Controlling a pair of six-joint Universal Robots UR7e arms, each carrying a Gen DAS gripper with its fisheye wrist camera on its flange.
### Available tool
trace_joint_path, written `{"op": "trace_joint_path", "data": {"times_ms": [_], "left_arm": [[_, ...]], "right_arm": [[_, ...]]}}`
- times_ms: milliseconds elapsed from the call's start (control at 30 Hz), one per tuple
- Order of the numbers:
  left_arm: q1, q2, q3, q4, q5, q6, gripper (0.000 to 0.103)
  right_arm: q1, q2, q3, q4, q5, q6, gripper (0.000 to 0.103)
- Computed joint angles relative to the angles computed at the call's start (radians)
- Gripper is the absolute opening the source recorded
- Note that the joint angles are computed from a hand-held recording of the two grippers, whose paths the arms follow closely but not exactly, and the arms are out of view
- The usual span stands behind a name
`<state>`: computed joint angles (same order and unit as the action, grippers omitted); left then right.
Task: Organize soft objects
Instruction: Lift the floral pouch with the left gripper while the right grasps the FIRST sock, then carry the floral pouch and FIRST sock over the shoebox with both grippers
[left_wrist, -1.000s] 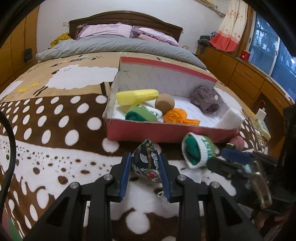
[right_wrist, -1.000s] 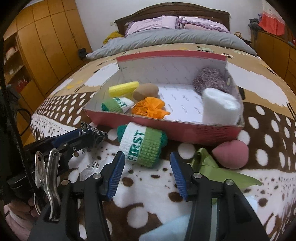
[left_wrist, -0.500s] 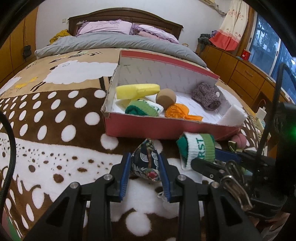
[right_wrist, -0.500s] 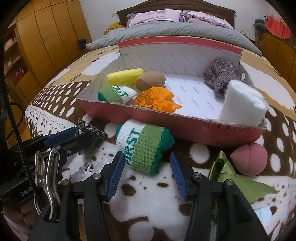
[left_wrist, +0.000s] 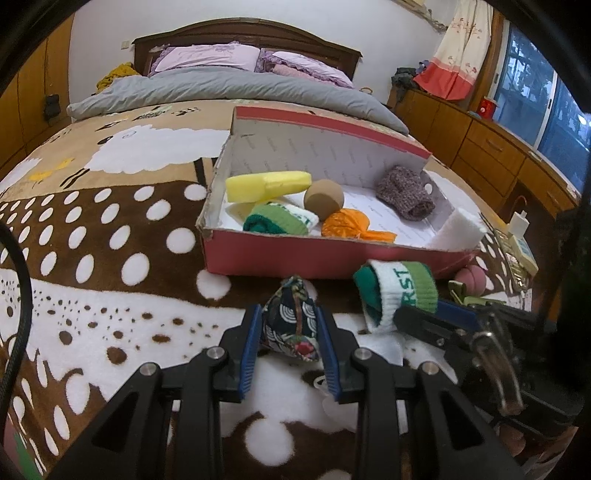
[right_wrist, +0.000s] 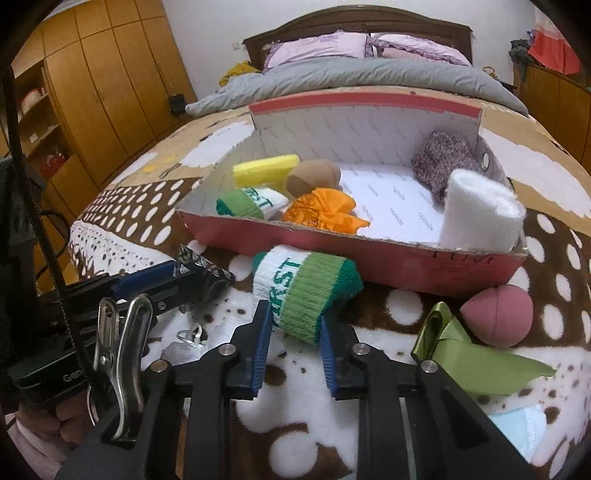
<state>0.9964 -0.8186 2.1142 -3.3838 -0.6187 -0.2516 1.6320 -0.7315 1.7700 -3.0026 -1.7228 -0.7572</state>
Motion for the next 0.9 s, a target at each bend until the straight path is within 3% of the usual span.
{"op": "trace_joint_path", "data": {"times_ms": [900], "left_arm": [[-0.066, -0.003, -0.009, -0.055, 0.037, 0.061, 0.032]], "right_arm": [[-0.006, -0.070, 0.062, -0.100, 0.089, -0.024, 0.023]]}}
